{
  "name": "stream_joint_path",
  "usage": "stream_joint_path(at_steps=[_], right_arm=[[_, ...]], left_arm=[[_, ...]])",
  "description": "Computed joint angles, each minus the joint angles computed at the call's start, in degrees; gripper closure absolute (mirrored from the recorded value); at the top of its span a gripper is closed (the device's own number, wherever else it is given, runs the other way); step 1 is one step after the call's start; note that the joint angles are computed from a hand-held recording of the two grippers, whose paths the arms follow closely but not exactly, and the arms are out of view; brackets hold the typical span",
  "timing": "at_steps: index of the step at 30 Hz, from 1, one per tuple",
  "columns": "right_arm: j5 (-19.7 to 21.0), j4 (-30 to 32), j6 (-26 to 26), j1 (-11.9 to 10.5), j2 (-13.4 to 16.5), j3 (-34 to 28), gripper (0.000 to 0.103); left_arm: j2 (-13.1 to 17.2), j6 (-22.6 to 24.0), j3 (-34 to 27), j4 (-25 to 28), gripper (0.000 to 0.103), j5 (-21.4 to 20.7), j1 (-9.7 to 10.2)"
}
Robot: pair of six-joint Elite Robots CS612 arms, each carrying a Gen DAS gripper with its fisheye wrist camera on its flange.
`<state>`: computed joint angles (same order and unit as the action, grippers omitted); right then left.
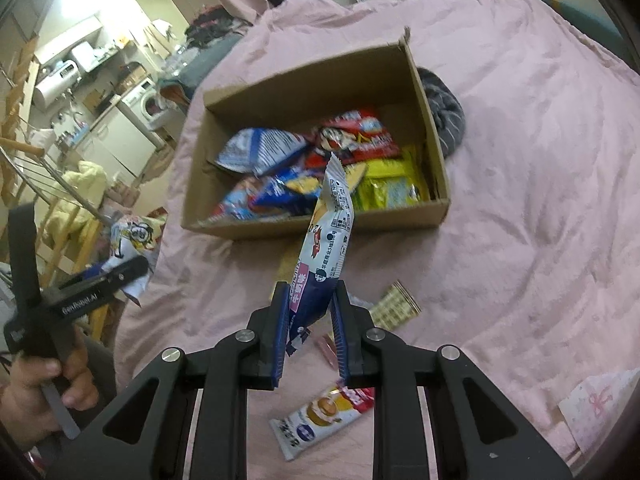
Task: Organize snacks
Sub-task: 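Carry the Easy Life bag and white wrapper over the box with both tools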
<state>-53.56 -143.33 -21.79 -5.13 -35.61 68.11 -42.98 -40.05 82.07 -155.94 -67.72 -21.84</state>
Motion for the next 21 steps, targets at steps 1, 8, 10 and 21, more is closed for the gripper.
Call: stream_joint_path(at_steps=[1,8,10,21], right_arm=[[0.51,-0.33,0.19,0.0,-0.02,-0.01,0.082],[3.54,-2.24,1.54,-0.28,0.01,-0.46,0.082],[3.88,-2.92,1.65,-0.31,-0.02,-0.61,0.082],[3.07,-5.09,7.78,-0.13,3.42,-7.43,0.082]], left_arm=[[-0.08,0.05,0.21,-0.46,0.035,0.58,-0.14],[-0.58,-0.56,1.17,-3.66,0.035,2.43,-0.64],[-0.73,-0.16,1.15,-4.87,0.035,3.01,-0.76],[0.85,4.33,-4.7,-6.42,0.035,3.39,0.47]])
